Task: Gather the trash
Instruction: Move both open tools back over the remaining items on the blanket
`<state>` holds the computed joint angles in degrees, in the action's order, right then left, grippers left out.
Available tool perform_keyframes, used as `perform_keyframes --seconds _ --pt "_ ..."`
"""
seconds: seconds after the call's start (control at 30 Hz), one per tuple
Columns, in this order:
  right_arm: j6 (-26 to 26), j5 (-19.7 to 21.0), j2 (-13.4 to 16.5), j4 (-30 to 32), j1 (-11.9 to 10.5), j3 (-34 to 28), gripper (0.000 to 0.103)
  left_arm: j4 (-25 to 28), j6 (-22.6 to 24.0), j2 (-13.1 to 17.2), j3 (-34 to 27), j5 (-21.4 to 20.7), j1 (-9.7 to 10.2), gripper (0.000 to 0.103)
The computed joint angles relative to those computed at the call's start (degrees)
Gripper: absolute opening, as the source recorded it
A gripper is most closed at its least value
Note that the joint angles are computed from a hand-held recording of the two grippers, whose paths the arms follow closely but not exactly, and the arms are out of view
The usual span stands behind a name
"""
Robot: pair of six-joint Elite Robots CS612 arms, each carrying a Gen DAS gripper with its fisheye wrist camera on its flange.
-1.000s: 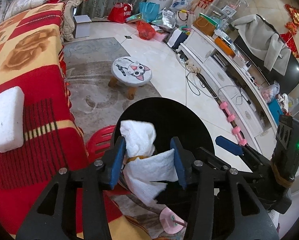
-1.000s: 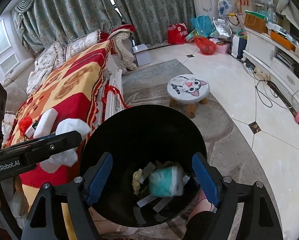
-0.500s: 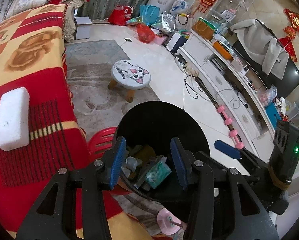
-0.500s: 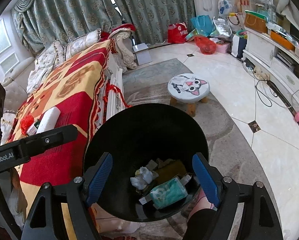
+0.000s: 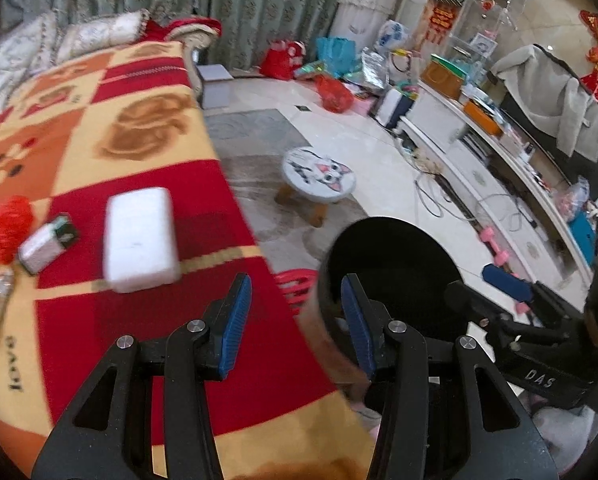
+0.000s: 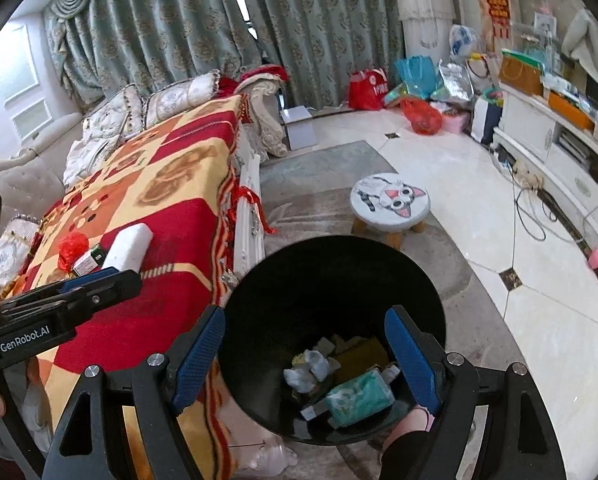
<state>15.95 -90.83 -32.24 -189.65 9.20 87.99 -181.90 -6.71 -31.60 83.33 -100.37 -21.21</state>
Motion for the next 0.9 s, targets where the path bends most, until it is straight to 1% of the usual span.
perform_keyframes --seconds 0.1,0.37,0.5,0.73,0.9 --pt "-0.7 -1.0 0.2 -0.7 1.2 -0.7 0.080 -2.7 0.0 -0.8 1.9 2.5 0.62 0.045" --pt "-3.4 -2.3 0.9 0.4 4.1 -3.8 0.080 -7.9 -0.4 -2.1 5.2 7.5 2.58 0.045" --pt "-4.2 -0.2 1.5 1.5 5.1 -5.6 0.080 -8.4 -1.6 -2.5 6.2 8.6 3.91 0.045" --pt "-7.0 1.8 2.9 4.1 7.2 -9.0 0.080 -8.1 -2.7 -3.0 7.6 10.9 6.70 0.045" --pt "-9.9 5.2 4.5 6.7 8.3 -12.3 0.080 -7.8 -3.2 -2.9 8.3 12.2 8.79 0.045"
